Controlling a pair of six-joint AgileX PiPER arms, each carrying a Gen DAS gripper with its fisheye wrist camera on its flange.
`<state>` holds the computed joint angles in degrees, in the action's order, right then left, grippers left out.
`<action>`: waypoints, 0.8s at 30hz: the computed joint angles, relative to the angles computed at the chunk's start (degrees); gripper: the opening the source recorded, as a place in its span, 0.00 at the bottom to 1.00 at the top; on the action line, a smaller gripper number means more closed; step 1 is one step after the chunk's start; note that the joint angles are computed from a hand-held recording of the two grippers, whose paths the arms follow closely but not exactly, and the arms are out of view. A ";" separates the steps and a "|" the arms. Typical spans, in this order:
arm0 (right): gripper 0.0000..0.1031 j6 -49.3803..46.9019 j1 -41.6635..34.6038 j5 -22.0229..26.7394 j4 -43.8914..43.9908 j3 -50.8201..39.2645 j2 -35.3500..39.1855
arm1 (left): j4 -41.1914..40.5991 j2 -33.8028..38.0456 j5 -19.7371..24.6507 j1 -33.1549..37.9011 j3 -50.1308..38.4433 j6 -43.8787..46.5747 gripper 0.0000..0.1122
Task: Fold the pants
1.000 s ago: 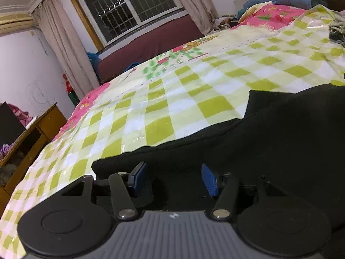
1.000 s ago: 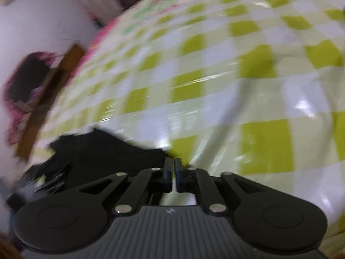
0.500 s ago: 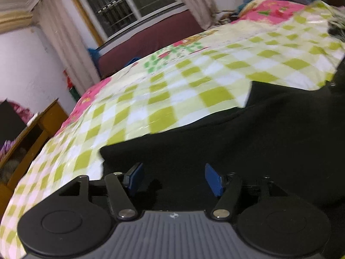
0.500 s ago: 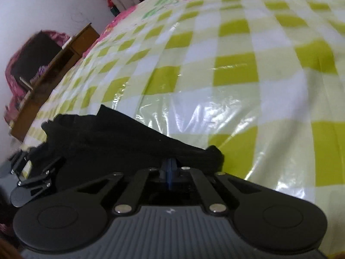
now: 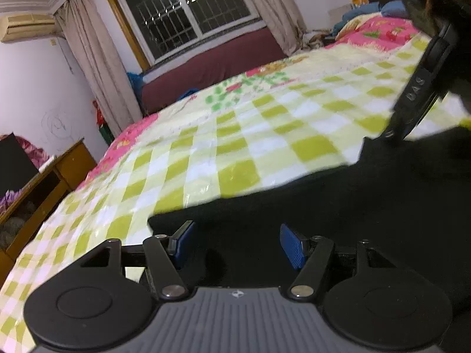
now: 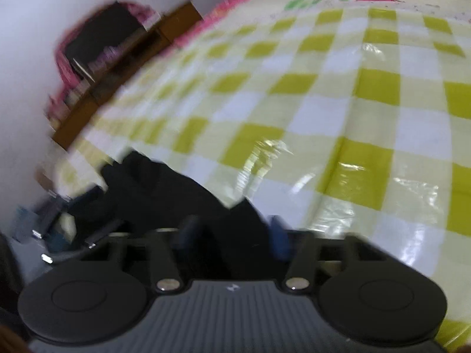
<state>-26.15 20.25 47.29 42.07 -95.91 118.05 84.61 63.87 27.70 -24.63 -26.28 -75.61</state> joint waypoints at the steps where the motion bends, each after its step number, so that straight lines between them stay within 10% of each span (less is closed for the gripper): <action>1: 0.13 2.63 0.11 0.75 -3.25 -0.52 -0.31 | 1.45 -0.28 -1.49 1.43 1.00 -1.76 0.69; 11: 0.02 11.89 -2.99 -9.06 -9.83 12.83 -9.50 | 5.58 0.46 -0.87 2.15 2.39 -10.22 0.79; 24: 0.00 6.15 7.56 -24.78 0.36 39.32 -26.48 | -9.83 -1.64 20.50 -18.02 2.20 0.19 0.78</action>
<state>-20.00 27.81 22.51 42.43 -56.59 91.57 74.78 62.23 48.21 -42.65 -24.08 -75.42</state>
